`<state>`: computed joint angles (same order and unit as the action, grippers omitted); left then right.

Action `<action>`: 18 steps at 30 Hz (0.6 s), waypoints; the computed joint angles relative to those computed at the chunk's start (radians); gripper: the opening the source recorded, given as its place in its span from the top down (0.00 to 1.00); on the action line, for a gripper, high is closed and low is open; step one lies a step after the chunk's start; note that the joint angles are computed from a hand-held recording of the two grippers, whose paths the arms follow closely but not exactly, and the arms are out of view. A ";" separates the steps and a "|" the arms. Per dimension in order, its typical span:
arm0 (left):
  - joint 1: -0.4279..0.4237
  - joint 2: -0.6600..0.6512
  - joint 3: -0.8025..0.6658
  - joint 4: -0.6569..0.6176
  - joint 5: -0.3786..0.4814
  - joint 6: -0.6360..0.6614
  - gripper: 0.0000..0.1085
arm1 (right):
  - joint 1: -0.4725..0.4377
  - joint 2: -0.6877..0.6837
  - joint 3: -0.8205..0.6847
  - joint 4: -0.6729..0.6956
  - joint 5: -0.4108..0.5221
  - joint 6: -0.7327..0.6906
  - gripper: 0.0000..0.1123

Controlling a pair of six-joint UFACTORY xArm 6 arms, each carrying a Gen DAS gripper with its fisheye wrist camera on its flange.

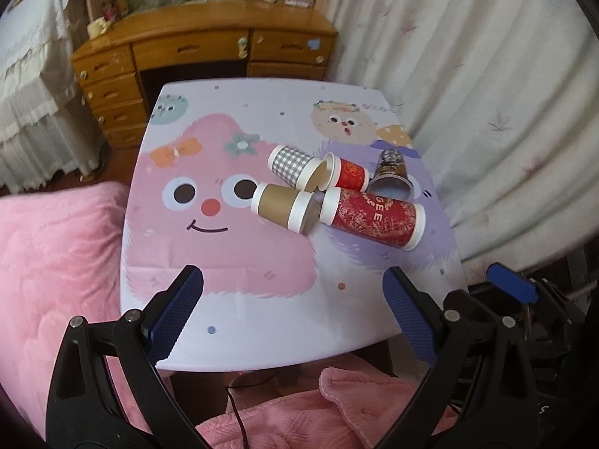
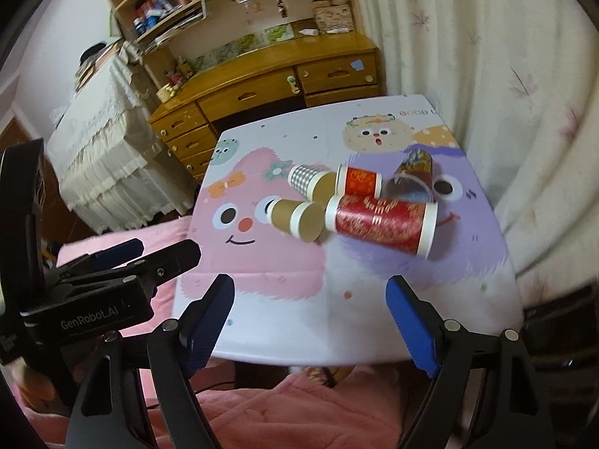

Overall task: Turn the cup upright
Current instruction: 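Move the right tool toward the small red cup lying on its side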

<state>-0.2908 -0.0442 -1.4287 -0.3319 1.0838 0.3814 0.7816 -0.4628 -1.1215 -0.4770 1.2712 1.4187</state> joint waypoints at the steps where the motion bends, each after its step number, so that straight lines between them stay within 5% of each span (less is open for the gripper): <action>1: -0.018 0.028 -0.026 0.028 0.004 -0.049 0.12 | -0.033 -0.014 0.014 0.015 -0.007 -0.054 0.24; 11: -0.146 0.357 -0.401 0.060 0.181 -0.463 0.13 | -0.492 -0.118 0.150 0.263 -0.168 -0.723 0.24; 18: -0.215 0.738 -0.908 0.016 0.365 -0.777 0.18 | -0.802 -0.013 0.148 0.471 -0.308 -1.179 0.24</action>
<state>-0.5057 0.6942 -2.3364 -0.3155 1.4491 -0.3954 -0.0208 -0.4762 -0.9733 -0.0062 0.9636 0.2394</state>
